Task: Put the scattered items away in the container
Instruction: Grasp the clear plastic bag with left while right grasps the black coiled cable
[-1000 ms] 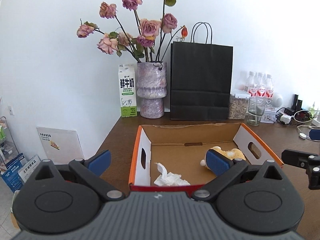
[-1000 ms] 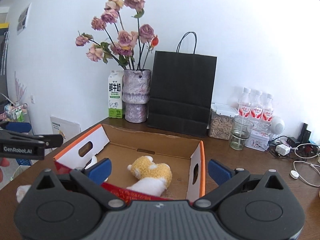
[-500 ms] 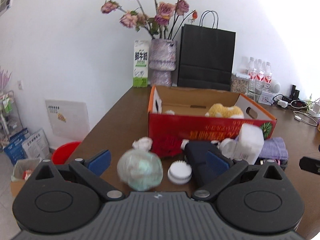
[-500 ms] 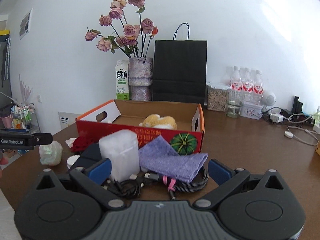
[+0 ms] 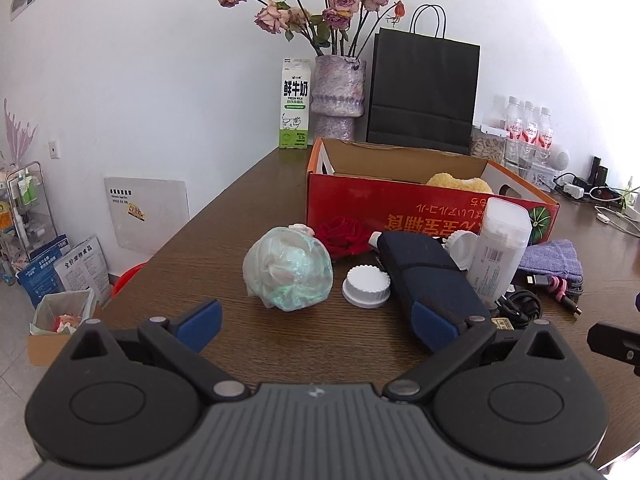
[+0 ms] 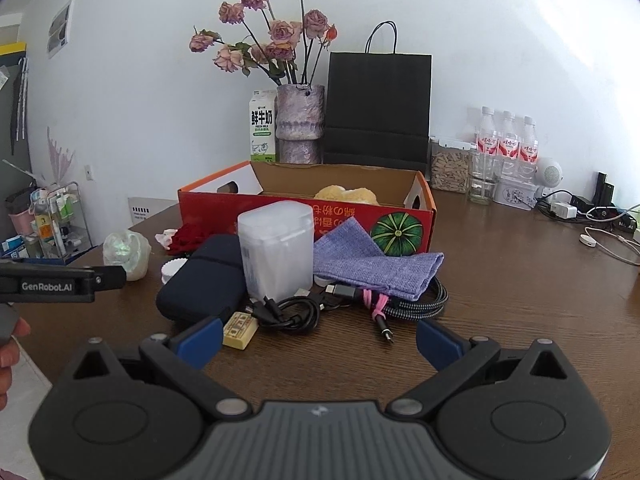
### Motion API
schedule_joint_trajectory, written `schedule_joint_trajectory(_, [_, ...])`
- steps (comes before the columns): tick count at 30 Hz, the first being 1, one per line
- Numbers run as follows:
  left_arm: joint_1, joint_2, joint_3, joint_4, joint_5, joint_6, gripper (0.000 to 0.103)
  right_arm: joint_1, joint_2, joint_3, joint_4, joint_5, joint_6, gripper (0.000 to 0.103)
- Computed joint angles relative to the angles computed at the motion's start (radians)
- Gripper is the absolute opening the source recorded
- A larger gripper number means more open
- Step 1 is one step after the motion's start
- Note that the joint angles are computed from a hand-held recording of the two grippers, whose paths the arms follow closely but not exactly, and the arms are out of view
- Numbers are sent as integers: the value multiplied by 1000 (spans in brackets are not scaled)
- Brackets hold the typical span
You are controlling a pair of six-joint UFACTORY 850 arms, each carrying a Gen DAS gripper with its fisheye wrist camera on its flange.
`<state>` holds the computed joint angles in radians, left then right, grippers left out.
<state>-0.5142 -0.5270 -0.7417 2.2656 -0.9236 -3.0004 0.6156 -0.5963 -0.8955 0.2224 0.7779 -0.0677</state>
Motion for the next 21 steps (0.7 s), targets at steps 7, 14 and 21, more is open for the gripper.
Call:
schedule_joint_trajectory(7, [-1,-8,-7,-8,6,7,103,-2,-9,-8,-2,-25,8,103])
schedule_joint_trajectory(14, [-1,-2,-10,-38,23,27,103,-5,-16,-19,-14,-47,27,103])
schedule_joint_trajectory(21, [4,-7,8,-27,22,6,103,4,-39,-43,-37,-72,33,103])
